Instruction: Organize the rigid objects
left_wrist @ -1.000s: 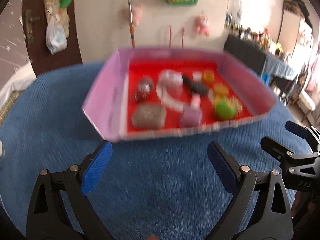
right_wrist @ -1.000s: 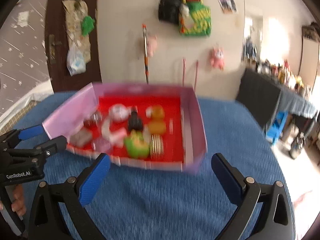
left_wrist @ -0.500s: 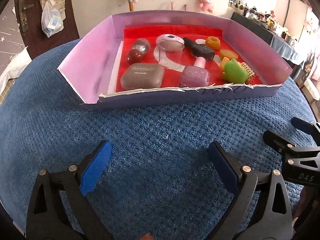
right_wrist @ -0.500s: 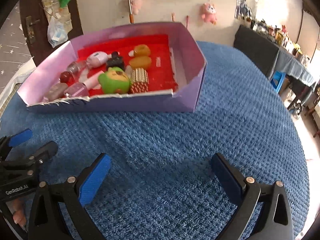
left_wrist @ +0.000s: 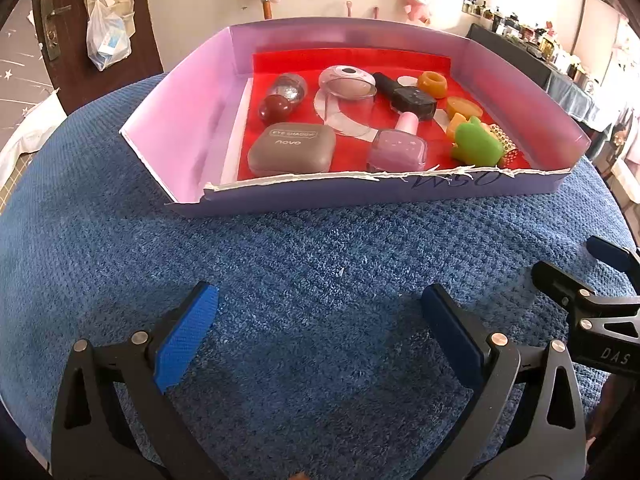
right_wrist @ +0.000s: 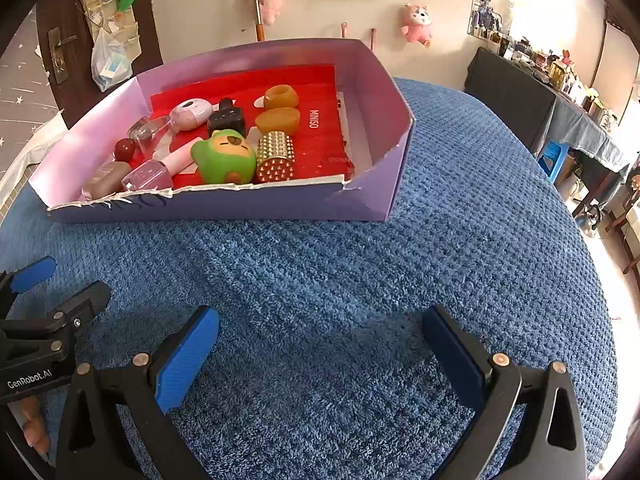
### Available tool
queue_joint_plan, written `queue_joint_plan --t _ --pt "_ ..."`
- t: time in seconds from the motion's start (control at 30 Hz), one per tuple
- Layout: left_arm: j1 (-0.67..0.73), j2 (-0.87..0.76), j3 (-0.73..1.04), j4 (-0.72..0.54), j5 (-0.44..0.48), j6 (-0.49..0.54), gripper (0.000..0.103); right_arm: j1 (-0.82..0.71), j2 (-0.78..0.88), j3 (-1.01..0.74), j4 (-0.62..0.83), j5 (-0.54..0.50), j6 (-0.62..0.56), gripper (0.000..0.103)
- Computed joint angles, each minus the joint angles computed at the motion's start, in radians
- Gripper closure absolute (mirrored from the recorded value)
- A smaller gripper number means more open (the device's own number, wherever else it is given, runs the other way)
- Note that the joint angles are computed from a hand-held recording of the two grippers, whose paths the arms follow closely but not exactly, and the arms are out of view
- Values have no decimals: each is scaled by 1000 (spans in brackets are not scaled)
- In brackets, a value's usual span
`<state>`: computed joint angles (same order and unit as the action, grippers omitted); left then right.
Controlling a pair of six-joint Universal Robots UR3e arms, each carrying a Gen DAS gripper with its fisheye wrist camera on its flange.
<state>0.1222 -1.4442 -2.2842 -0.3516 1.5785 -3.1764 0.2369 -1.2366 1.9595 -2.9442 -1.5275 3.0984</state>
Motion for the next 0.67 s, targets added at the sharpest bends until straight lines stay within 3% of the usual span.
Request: queue_joint_plan --t 0.67 --pt "0 7 -4 0 0 -2 0 -8 -7 8 -1 4 2 0"
